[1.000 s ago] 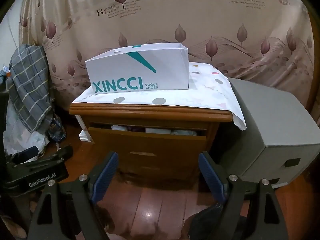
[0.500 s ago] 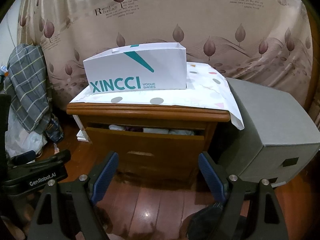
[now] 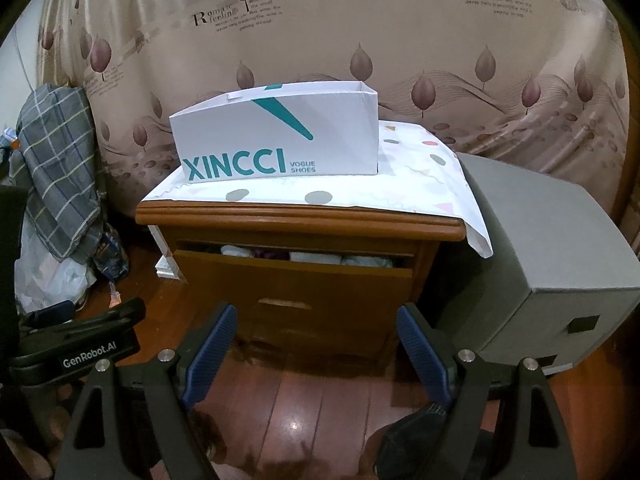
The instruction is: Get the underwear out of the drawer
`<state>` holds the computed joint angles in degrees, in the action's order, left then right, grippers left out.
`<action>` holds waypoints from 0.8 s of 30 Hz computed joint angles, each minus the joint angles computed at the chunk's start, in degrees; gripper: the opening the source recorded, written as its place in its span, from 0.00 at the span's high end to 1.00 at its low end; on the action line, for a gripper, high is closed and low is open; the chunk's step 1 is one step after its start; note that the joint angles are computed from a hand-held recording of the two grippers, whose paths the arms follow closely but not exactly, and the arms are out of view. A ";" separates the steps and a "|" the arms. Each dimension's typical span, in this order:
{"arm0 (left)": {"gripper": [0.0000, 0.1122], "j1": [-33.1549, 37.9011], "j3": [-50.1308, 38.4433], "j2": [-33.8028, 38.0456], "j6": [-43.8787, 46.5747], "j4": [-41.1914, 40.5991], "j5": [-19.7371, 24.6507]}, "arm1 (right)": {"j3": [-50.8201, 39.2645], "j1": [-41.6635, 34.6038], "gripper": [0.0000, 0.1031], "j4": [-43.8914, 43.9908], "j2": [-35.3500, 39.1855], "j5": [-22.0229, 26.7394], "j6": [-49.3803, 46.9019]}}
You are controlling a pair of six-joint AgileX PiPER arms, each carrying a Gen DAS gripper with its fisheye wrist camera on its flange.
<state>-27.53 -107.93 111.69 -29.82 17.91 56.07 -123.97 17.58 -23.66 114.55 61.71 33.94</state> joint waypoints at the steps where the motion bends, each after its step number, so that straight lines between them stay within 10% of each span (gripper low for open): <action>1: 0.13 0.02 -0.18 0.09 0.05 -0.13 0.18 | -0.08 0.03 0.18 0.11 0.08 0.06 -0.01; 24: 0.13 0.39 -0.96 0.59 0.74 -0.99 0.53 | -1.90 -0.18 0.18 1.16 1.08 0.81 -1.37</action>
